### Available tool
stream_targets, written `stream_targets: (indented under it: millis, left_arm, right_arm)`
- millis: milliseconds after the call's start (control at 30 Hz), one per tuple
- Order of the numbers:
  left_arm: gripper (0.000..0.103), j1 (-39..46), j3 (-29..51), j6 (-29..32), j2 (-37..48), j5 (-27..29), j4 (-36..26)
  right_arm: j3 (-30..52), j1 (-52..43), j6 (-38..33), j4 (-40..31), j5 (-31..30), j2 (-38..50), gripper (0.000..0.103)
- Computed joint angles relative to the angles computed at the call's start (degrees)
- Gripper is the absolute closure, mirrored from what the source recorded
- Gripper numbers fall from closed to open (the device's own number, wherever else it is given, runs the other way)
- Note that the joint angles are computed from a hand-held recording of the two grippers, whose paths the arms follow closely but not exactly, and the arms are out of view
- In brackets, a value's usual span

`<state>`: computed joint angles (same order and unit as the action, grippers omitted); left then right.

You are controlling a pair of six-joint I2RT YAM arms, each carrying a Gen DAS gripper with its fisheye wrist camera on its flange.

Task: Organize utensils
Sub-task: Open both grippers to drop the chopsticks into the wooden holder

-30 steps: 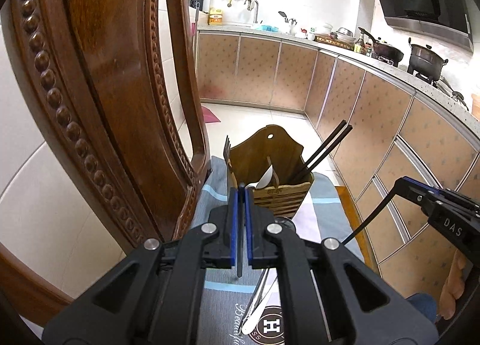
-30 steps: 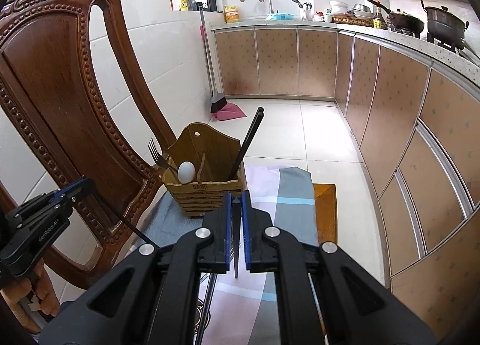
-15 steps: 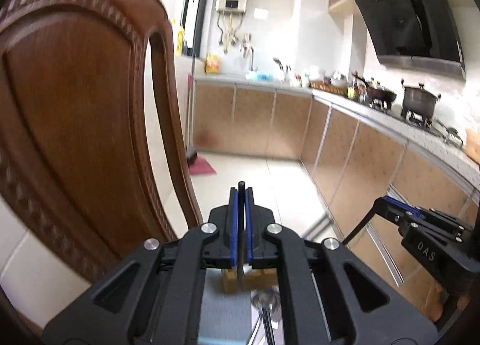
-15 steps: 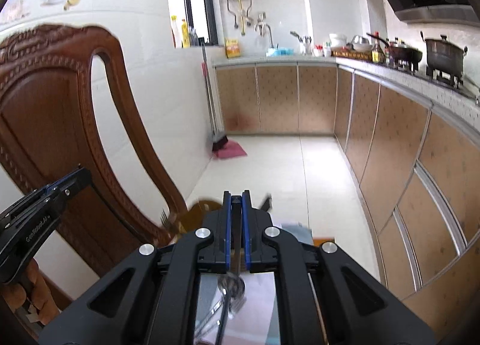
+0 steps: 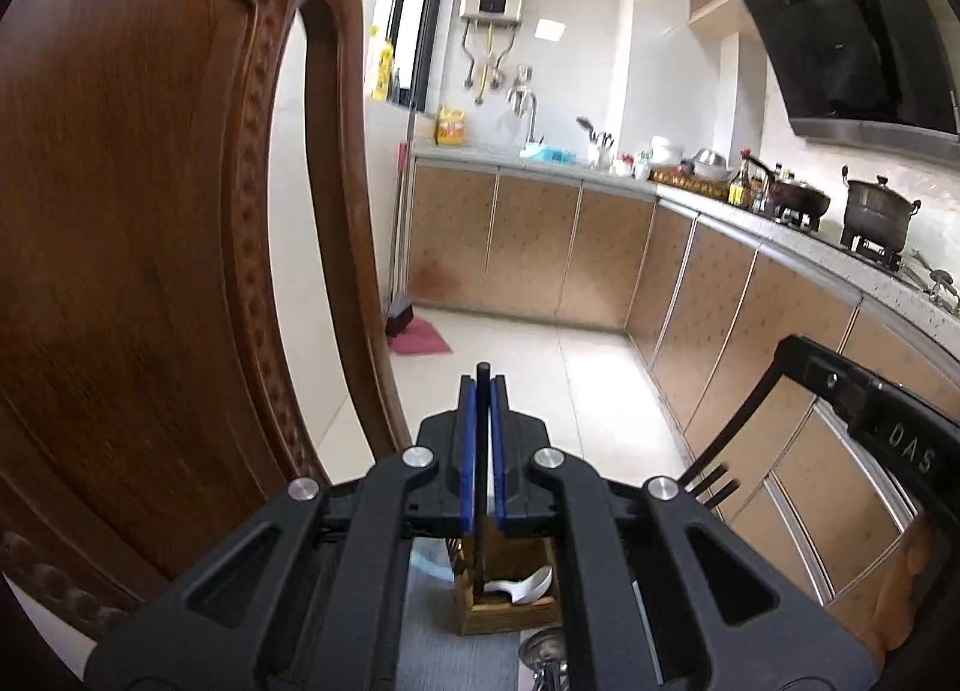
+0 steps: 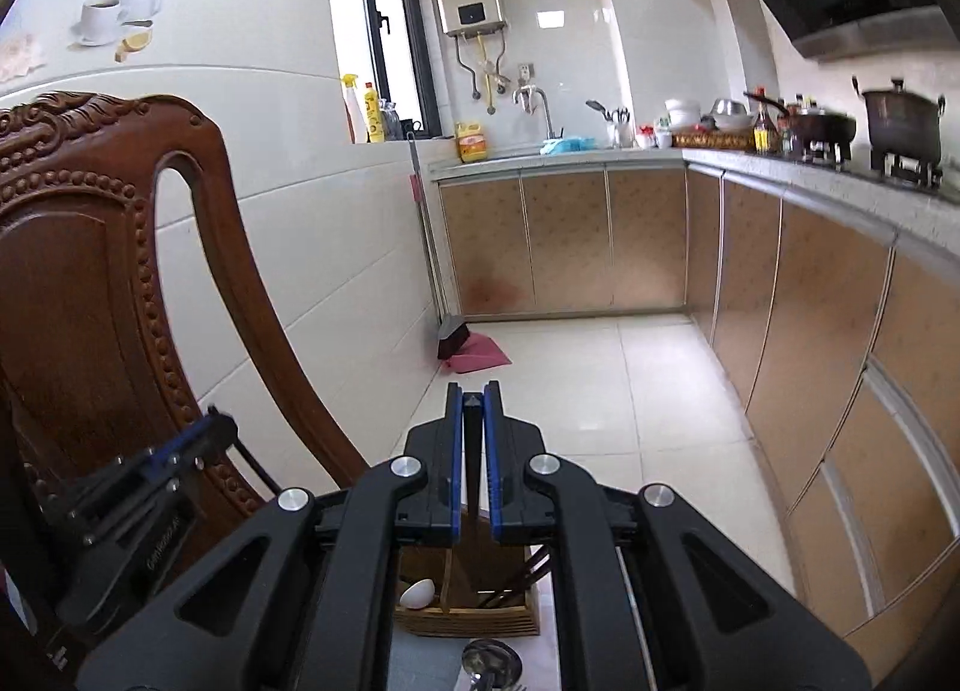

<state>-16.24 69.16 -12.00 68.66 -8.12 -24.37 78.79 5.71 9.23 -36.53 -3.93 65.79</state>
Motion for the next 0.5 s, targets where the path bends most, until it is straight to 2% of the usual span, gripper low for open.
stream_targets:
  millis: [233,500]
  left_arm:
    - [0.098,1.14,-4.85,-0.63,2.2,1.02,5.1]
    - [0.098,2.07,-11.41,-1.86,2.27,2.89,7.83]
  right_arm:
    - [-6.86,-0.2,1.19,5.37,-1.01,1.67,0.095]
    - [-13.12,0.4,0.24,6.5,-0.05,1.21,0.095]
